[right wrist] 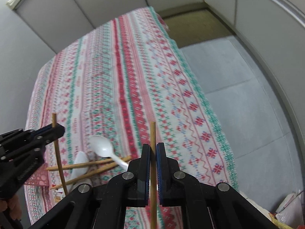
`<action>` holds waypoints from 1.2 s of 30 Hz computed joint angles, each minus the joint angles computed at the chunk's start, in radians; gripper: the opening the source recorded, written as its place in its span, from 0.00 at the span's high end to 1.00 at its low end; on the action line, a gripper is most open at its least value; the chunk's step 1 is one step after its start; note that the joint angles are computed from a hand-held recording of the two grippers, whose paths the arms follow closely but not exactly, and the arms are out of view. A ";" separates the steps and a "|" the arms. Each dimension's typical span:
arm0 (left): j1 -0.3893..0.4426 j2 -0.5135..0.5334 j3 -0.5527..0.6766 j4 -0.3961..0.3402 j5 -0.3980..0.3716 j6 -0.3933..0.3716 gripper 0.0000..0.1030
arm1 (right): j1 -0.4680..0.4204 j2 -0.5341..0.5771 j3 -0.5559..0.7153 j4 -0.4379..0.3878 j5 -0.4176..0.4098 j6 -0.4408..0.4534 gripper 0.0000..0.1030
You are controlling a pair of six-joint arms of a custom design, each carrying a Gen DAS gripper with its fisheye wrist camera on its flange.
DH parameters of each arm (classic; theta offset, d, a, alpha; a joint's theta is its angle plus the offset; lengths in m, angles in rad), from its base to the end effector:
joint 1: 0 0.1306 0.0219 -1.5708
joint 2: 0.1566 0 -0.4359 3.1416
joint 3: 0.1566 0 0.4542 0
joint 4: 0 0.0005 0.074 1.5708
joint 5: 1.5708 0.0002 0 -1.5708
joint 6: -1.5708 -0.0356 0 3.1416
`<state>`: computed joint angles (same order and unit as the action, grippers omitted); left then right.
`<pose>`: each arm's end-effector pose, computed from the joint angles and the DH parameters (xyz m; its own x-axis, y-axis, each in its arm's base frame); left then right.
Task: Organize utensils
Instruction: 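Carry both upright chopsticks to the pink basket and lower them in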
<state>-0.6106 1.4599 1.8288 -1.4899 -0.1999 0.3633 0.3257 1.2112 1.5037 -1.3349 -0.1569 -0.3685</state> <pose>0.4238 -0.2885 0.6317 -0.8642 0.1797 -0.4699 0.1970 0.9803 0.0126 0.3999 0.1404 0.5941 -0.9040 0.0702 -0.4217 -0.0697 0.9490 0.3075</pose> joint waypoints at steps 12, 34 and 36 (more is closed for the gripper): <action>-0.024 -0.226 -0.110 0.114 -0.087 0.092 0.92 | 0.169 -0.037 0.086 0.116 0.143 0.009 0.95; 0.068 -0.477 -0.183 0.260 -0.309 0.114 0.92 | 0.399 0.023 0.253 0.277 0.220 -0.071 0.95; 0.093 -0.481 -0.195 0.252 -0.321 0.101 0.92 | 0.423 0.031 0.266 0.299 0.225 -0.075 0.95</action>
